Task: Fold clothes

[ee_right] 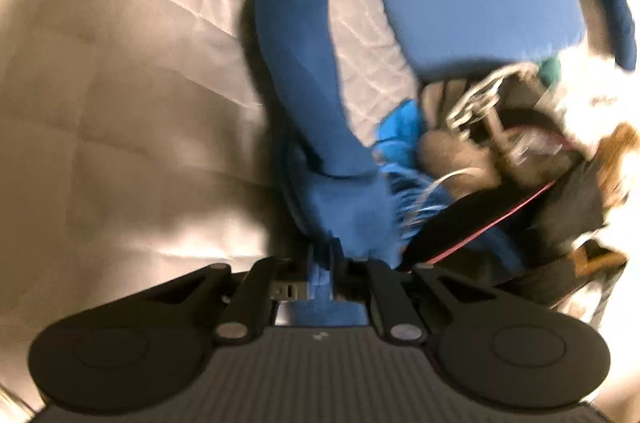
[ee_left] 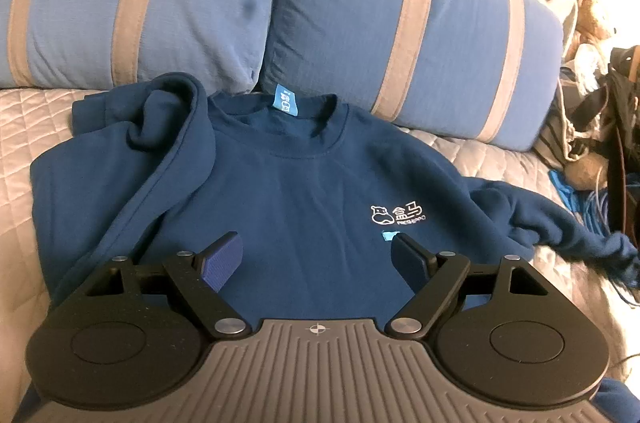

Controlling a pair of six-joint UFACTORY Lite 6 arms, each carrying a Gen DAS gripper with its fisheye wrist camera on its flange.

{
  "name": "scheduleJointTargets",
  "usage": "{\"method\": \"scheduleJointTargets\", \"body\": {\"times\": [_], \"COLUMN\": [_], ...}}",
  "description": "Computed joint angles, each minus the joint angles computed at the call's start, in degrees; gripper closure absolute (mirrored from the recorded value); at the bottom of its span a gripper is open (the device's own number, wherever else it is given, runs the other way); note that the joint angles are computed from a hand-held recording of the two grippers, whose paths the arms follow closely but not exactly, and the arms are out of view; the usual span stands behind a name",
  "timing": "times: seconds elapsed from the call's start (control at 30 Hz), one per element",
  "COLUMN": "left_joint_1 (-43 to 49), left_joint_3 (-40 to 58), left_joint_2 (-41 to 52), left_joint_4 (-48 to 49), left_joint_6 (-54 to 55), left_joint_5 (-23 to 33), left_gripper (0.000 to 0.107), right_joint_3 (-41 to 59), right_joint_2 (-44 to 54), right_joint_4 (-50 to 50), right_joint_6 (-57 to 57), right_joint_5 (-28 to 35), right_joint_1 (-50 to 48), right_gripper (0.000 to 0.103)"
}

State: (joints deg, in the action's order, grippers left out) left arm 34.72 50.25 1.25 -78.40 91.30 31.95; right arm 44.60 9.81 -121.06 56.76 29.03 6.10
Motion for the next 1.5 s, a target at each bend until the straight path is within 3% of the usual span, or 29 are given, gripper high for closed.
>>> {"method": "scheduleJointTargets", "body": {"times": [0.3,0.43,0.77,0.8,0.83,0.93,0.97,1.0,1.23,1.5], "left_joint_1": [0.61,1.04,1.33,1.49,1.67,2.46,2.73,3.02,6.62,18.06], "left_joint_3": [-0.19,0.13,0.07,-0.05,-0.17,-0.6,-0.68,-0.73,1.95,16.19], "left_joint_2": [-0.26,0.03,0.1,0.01,-0.1,-0.52,-0.61,-0.7,-2.24,0.8], "left_joint_4": [-1.19,-1.45,-2.08,-2.36,-2.71,-4.39,-4.93,-5.43,-0.85,8.43], "left_joint_6": [0.9,1.25,1.82,2.27,2.74,4.34,4.63,4.9,-0.61,-8.68], "left_joint_5": [0.86,1.59,1.41,1.61,1.82,2.55,2.69,2.85,4.79,12.72], "left_gripper": [0.025,0.025,0.025,0.025,0.025,0.025,0.025,0.025,0.025,0.025], "right_joint_3": [-1.45,-6.55,-13.86,-13.87,-13.91,-15.0,-15.69,-16.27,-6.92,12.56], "right_joint_2": [-8.57,-12.68,-14.49,-14.62,-14.85,-18.28,-20.27,-22.2,-29.13,-20.5], "right_joint_4": [-9.73,-0.68,7.56,8.12,8.89,11.07,11.17,11.59,40.77,55.51], "right_joint_6": [-15.82,-23.13,-16.52,-16.02,-15.51,-12.53,-10.8,-9.32,-15.24,-10.99], "right_joint_5": [8.16,5.12,3.53,3.76,4.07,3.76,3.08,2.48,-5.01,-9.2], "right_joint_1": [-8.28,-9.96,-7.75,-7.44,-7.05,-5.33,-4.71,-4.0,6.43,21.74], "right_gripper": [0.099,0.099,0.097,0.075,0.073,0.04,0.023,0.016,0.007,0.002]}}
